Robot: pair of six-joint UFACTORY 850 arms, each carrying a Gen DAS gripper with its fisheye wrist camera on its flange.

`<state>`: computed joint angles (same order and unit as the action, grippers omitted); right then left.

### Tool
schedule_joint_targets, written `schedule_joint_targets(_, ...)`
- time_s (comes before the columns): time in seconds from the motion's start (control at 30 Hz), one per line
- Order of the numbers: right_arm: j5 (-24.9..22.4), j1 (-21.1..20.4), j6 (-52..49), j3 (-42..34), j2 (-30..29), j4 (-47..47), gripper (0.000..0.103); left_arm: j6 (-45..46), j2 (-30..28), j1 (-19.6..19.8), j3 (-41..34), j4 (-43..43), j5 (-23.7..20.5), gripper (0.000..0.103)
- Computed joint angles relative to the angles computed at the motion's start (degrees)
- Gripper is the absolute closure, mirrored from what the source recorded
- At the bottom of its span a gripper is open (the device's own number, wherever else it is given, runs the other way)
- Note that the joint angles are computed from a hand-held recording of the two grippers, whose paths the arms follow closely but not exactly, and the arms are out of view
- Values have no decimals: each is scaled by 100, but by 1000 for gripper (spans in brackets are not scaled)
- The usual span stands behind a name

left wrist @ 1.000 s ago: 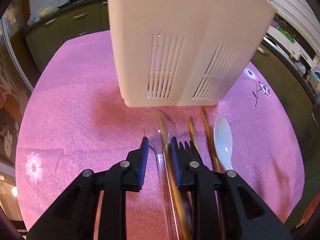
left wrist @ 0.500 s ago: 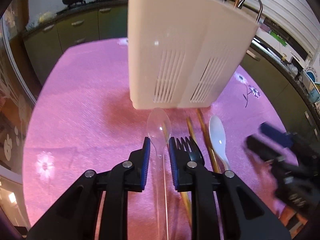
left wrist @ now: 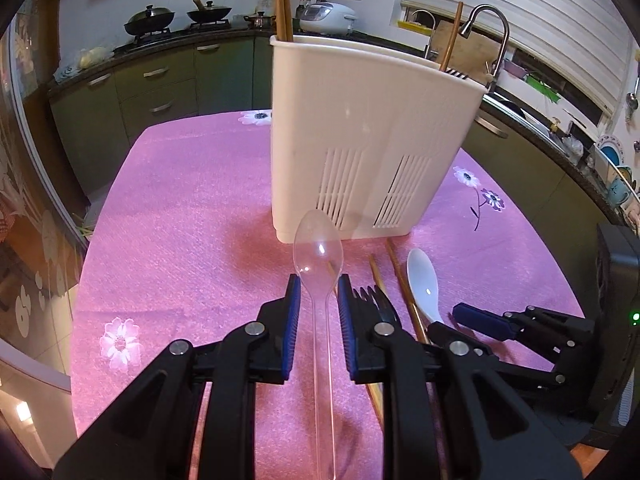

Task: Organize utensils
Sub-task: 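Grasp the clear plastic spoon with the left tool while the right tool reaches toward the white spoon, then grasp the white plastic spoon with the right tool while the left tool lifts the clear spoon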

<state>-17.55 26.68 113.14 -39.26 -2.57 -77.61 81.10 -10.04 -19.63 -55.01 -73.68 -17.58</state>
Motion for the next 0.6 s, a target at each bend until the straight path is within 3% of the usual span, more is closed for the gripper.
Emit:
schedule_joint_targets(0.3,176,-149,-601,-14,18,520,85,107,-16,45,14,-50,-71,85)
schedule_joint_targets(0.5,-24,-189,-1424,-382,-281,1188,79,112,10,85,17,27,-148,85)
schedule_joint_targets(0.6,-46,-271,-1731,-560,-429,1393,69,148,16,103,23,28,-169,85)
